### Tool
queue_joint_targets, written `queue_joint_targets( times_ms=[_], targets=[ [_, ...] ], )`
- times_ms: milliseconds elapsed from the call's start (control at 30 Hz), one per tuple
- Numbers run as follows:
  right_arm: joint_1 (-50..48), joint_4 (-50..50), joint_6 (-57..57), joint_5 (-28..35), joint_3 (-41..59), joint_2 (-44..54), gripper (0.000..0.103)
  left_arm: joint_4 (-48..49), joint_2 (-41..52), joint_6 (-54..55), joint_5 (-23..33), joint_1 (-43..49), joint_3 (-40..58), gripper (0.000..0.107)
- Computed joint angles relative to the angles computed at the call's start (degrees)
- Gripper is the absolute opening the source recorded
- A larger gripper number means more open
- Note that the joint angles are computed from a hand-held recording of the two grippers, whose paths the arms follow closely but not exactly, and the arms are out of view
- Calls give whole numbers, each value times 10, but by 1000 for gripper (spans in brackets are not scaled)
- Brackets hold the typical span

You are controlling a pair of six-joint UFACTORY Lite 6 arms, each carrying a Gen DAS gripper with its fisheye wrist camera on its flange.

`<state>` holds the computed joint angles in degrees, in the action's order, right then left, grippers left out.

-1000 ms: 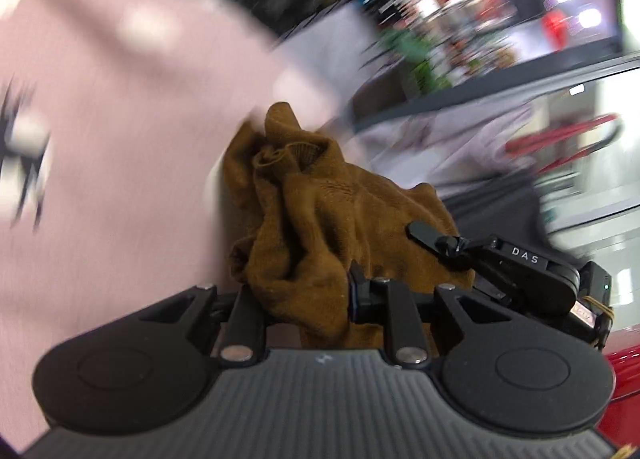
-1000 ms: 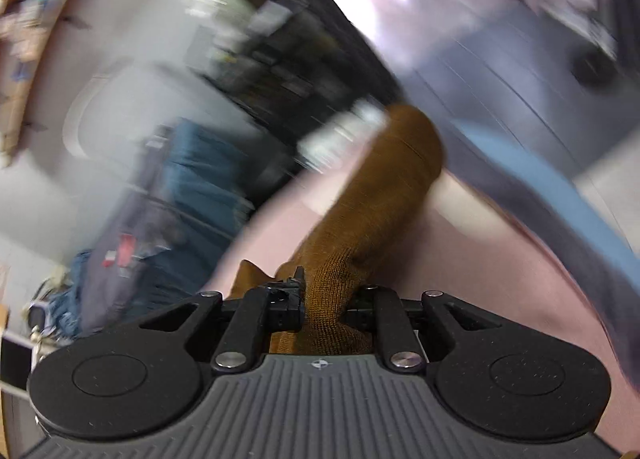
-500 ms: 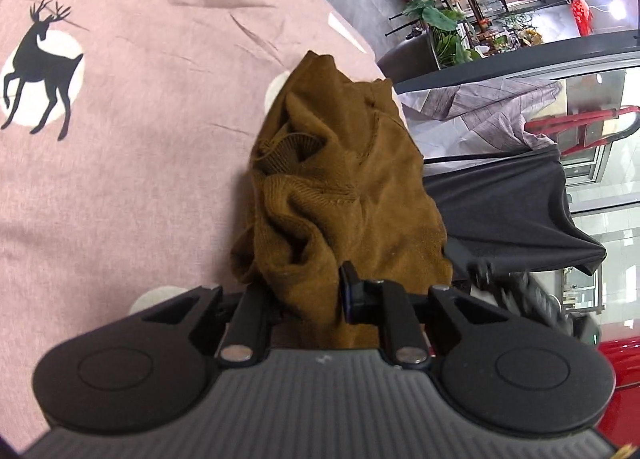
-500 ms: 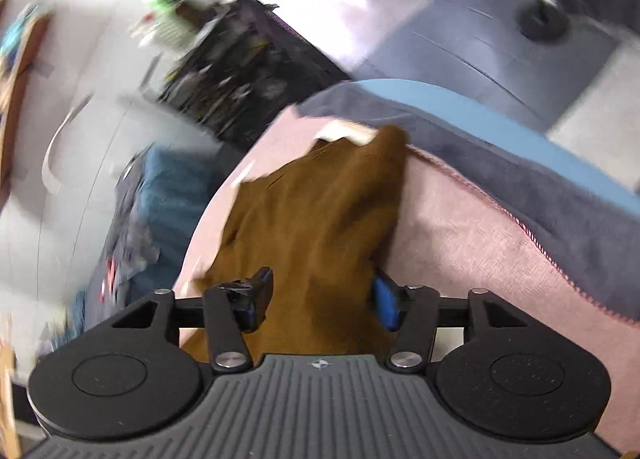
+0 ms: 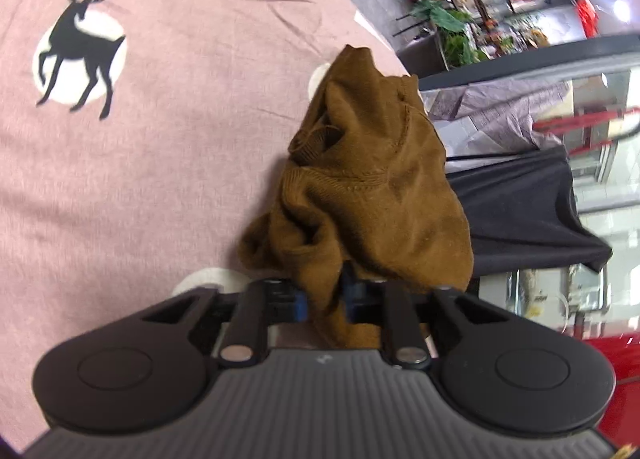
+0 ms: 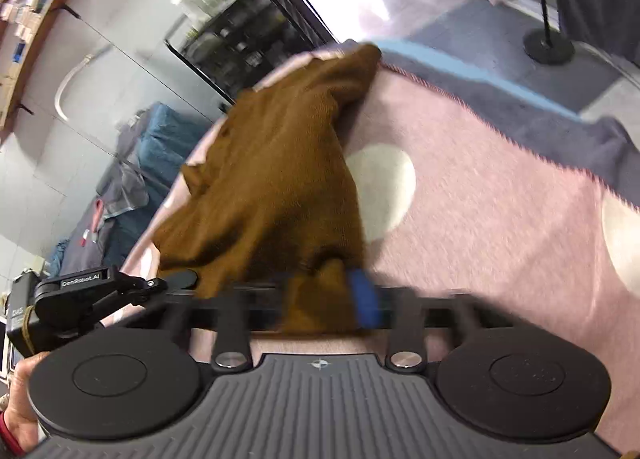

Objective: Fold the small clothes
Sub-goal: 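Lift the held sweater end with both tools and fold it over the other half, then open both tools and release the folded sweater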

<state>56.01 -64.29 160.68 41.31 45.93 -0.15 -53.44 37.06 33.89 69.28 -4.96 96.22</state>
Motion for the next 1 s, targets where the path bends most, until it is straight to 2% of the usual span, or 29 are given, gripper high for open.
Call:
queue_joint_targets(
  times_ms=[67, 200, 333, 533, 667, 833, 1000],
  targets=[
    [-2, 0, 8, 2, -10, -15, 19, -3, -9, 14, 0, 2, -3, 9],
    [31, 36, -15, 51, -7, -57, 15, -5, -23, 16, 26, 13, 2, 8],
    [24, 102, -129, 56, 24, -81, 11, 1, -26, 17, 55, 26, 4, 8],
    [-6, 224, -289, 49, 66, -40, 9, 44, -47, 49, 18, 25, -68, 9],
    [5, 226, -304, 62, 90, 1, 10, 88, -59, 99, -21, 24, -83, 17],
    [13, 238, -311, 71, 95, 16, 13, 113, -54, 124, -35, 28, -73, 18],
    [25, 264, -343, 99, 122, 33, 23, 151, -71, 147, -55, 32, -88, 18]
  ],
)
